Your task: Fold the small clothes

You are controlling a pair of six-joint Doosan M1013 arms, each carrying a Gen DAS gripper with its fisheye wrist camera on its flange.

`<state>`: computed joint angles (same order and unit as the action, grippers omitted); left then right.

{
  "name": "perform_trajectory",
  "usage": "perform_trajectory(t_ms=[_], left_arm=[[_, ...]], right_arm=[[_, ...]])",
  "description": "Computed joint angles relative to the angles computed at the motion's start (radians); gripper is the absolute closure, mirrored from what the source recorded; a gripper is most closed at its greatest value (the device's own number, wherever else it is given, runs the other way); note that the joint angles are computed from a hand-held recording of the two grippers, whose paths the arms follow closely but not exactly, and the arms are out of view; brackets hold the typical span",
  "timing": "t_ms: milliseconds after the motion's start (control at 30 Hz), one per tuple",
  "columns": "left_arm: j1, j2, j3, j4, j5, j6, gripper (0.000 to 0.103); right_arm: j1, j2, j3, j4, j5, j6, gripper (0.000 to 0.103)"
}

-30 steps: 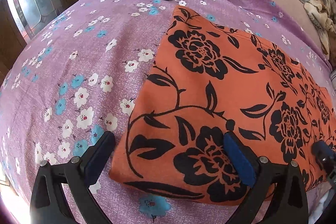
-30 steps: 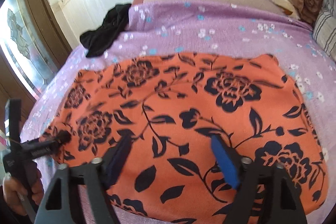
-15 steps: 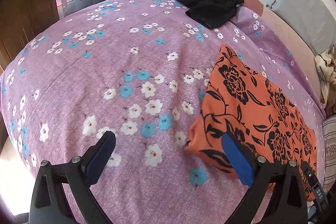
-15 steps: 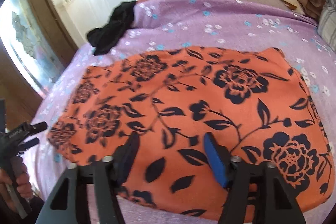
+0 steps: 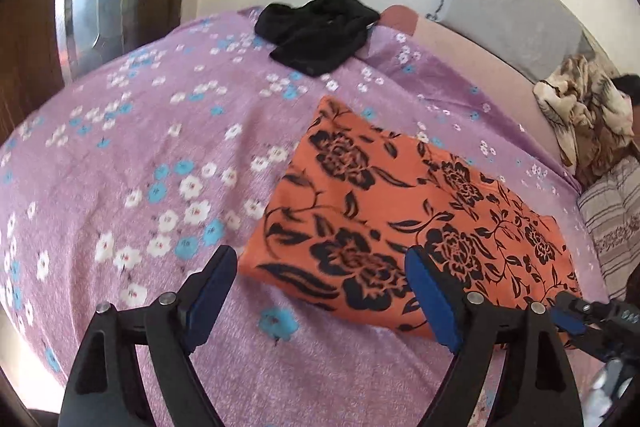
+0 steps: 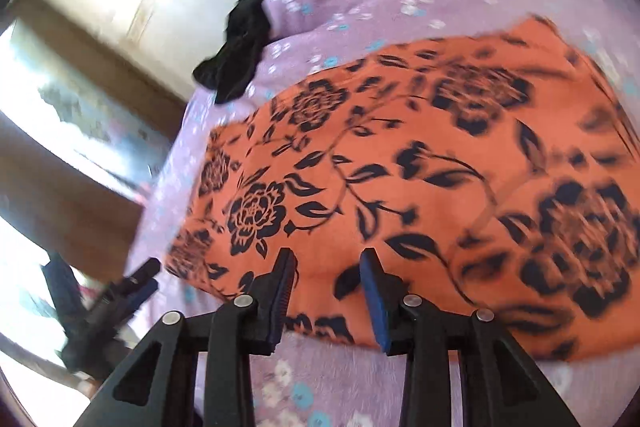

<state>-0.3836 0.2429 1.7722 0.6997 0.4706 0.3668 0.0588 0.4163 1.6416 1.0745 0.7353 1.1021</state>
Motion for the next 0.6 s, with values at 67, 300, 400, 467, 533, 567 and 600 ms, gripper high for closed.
perform_trajectory(t_ms=[67,300,400,467,533,567,600], left_arm=[[-0.012,0.016,-0.023,0.001,-0.002,0.043,0.017],[-0.017,0.068,-0.081,-0.134,0.030,0.196,0.017],[-0.014,0.083,-0.086,-0.158,0.053,0.218,0.017],[-0.021,0.096,-0.096,-0.144,0.095,0.238,0.017],[-0.030,0.105,-0.101,-0.120,0.123,0.248,0.016],[-0.035,0.109,-0.104,-0.109,0.133,0.256,0.014],[-0.038,0.112,-0.107,-0.099,0.144,0.263,0.014]], right_arm=[[-0.033,-0.037,0.062,0.112,-0.031,0.013,0.027],[-0.112,-0.122,0.253,0.350,-0.063,0.000,0.025],[-0.126,-0.117,0.267,0.334,-0.089,0.068,0.025],[-0.133,-0.105,0.275,0.429,-0.106,-0.010,0.025],[-0.133,-0.089,0.264,0.459,-0.136,-0.037,0.025],[-0.129,-0.082,0.255,0.475,-0.155,-0.056,0.025],[-0.127,-0.077,0.246,0.483,-0.175,-0.077,0.026]])
